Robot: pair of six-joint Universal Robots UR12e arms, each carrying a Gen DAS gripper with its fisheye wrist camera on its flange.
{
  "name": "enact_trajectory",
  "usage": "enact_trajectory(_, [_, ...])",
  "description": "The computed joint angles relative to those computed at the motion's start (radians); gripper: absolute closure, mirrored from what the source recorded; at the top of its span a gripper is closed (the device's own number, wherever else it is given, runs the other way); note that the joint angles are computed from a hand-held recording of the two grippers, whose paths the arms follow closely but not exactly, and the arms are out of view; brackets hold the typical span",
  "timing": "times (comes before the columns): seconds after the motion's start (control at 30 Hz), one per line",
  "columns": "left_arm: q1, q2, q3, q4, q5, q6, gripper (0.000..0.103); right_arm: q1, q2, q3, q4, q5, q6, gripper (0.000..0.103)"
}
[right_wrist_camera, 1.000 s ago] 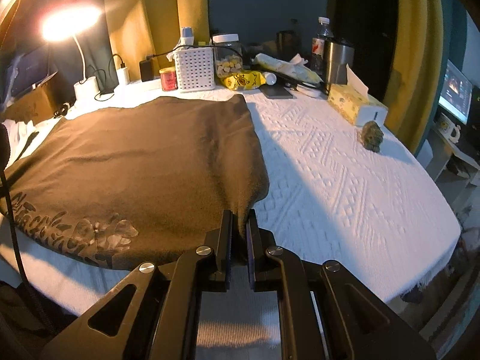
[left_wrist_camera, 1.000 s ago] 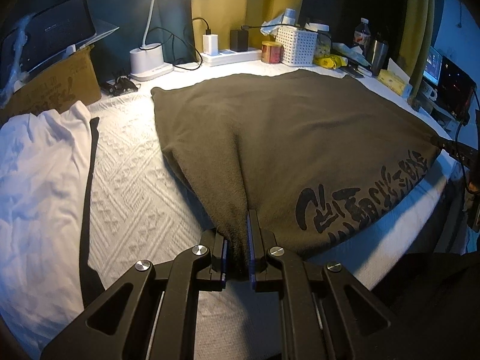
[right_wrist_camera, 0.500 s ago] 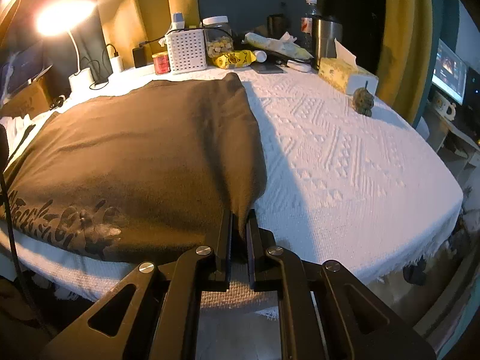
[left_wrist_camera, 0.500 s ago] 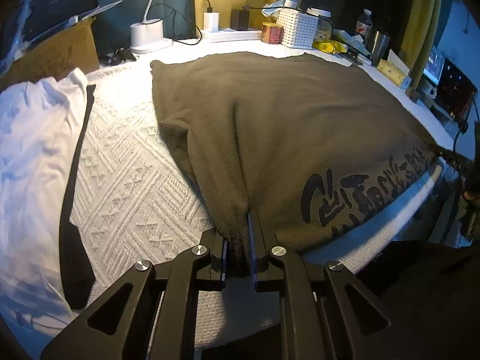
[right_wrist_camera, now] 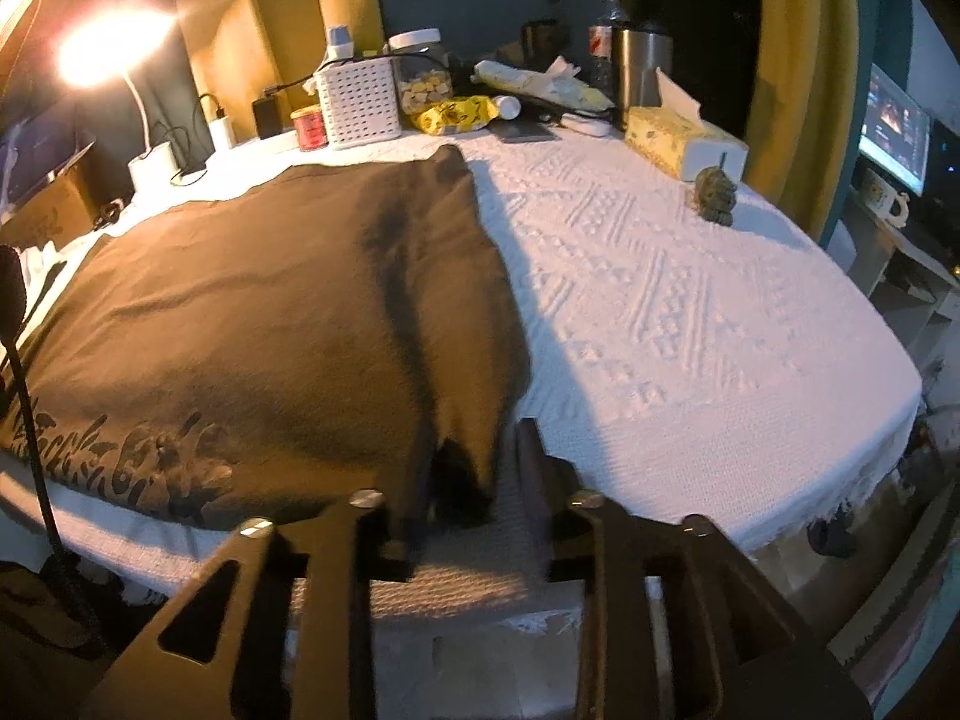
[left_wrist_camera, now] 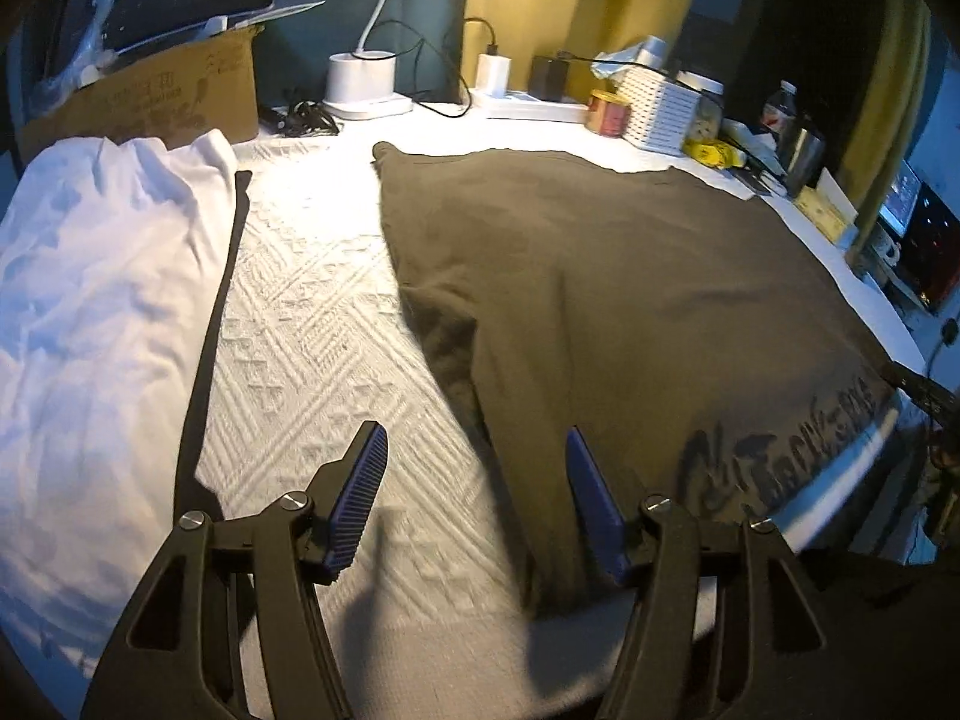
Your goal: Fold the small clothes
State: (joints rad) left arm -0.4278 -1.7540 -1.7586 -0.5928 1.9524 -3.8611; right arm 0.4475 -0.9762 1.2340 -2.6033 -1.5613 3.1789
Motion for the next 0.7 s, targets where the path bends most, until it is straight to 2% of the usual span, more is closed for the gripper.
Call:
enact_trajectory(0.3, [0.022, -0.021, 0.016, -0.022, -0.002, 0.035, 0.042, -0.006, 0.012, -0.037, 0.033, -0.016, 0.015, 0.070])
enact_trajectory(0.33, [0.023, -0.023, 0.020, -0.027, 0.000, 0.042, 0.045, -0.006, 0.016, -0.045, 0.039, -0.014, 0.015, 0.070])
enact_trajectory(0.37, [0.023, -0.023, 0.021, -0.030, 0.003, 0.045, 0.059, -0.006, 0.020, -0.052, 0.044, -0.012, 0.013, 0.070])
enact_trajectory(0.43, [0.027, -0.022, 0.022, -0.032, -0.003, 0.052, 0.071, -0.004, 0.030, -0.072, 0.058, -0.008, 0.007, 0.070])
enact_trajectory(0.47, [0.029, -0.022, 0.020, -0.027, -0.006, 0.060, 0.085, -0.004, 0.035, -0.081, 0.064, -0.007, 0.005, 0.070])
enact_trajectory(0.53, [0.033, -0.021, 0.017, -0.017, -0.019, 0.072, 0.097, -0.002, 0.048, -0.104, 0.080, -0.005, -0.001, 0.070])
enact_trajectory(0.57, [0.032, -0.021, 0.018, -0.019, -0.017, 0.076, 0.103, -0.002, 0.055, -0.118, 0.089, -0.003, -0.005, 0.070])
enact_trajectory(0.63, [0.024, -0.023, 0.029, -0.053, 0.022, 0.070, 0.103, 0.000, 0.072, -0.149, 0.110, -0.001, -0.013, 0.070])
enact_trajectory(0.7, [0.026, -0.012, 0.021, -0.062, 0.017, 0.036, 0.103, 0.001, 0.085, -0.175, 0.126, 0.001, -0.020, 0.070])
